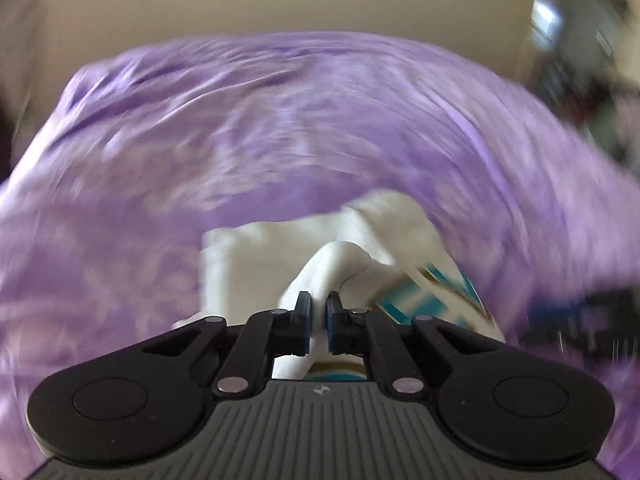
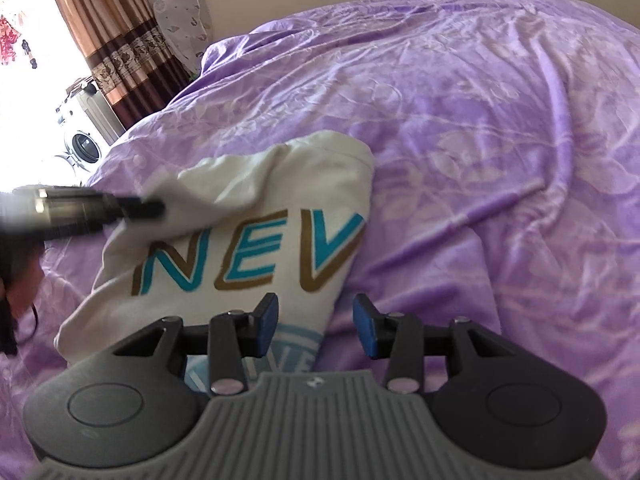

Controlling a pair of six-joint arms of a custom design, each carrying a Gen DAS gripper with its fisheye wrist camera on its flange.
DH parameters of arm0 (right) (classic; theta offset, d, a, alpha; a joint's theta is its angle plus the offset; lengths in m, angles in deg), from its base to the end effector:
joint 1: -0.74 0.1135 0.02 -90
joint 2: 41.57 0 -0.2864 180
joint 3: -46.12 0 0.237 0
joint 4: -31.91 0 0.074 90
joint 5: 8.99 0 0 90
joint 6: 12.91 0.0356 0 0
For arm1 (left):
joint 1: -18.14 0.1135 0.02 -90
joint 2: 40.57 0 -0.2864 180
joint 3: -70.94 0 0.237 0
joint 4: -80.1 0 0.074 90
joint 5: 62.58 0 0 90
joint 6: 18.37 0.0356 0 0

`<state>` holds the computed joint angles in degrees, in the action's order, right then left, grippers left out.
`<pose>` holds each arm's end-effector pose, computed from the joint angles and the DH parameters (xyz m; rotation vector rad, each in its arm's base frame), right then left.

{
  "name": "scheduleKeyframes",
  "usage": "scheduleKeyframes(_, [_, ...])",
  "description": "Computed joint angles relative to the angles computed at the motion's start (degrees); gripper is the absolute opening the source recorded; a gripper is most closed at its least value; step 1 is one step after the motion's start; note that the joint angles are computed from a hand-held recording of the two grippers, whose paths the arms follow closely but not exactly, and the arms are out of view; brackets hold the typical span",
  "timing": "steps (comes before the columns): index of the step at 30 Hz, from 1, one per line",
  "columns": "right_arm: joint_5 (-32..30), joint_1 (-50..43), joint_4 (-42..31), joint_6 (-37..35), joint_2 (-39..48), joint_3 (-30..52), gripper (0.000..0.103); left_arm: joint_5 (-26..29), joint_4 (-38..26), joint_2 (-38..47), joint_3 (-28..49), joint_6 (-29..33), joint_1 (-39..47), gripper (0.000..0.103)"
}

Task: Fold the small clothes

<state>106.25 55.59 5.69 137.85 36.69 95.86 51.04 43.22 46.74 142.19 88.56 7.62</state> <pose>0.1456 0.1804 0.1940 0.2977 2.4160 0.3633 0.2909 -0.0685 0.2489 0.7443 2.3275 -0.4632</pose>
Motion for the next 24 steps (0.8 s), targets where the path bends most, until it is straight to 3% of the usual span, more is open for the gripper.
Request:
scheduleKeyframes(3, [0.0, 0.8, -0.1, 0.8, 0.1, -0.3, 0.038, -0.3, -1.6, 5.2, 4.9, -6.9, 4.8, 0.007])
scheduleKeyframes(7, [0.9, 3.2, -1.9, 1.7, -0.1, 0.7, 0.039, -0.8, -4.6, 7.3, 7.3, -8.8, 9.0, 0.010])
scheduleKeyframes(9, [1.9, 5.1, -3.6, 2.9, -0.2, 1.5, 0.039, 0.5, -7.0, 6.0, 7.2, -7.7, 10.6, 0.011])
scheduleKeyframes(15, [5.6, 14.3, -10.2, 8.2, 0.4, 5.7, 0.043, 4.9, -19.4, -3.2, 4.8, -0.5, 15.8, 0.050])
scheduleKeyframes(20, [8.3, 22.7, -16.4, 11.8, 4.1, 10.9, 0.050, 5.5, -30.2, -8.5, 0.5, 4.4, 22.8, 0.059])
scheduleKeyframes(24, [8.3, 27.5, -19.2, 12.8, 8.8, 14.0, 0.052, 8.4, -32.2, -10.0, -4.5, 7.1, 29.1, 0.065])
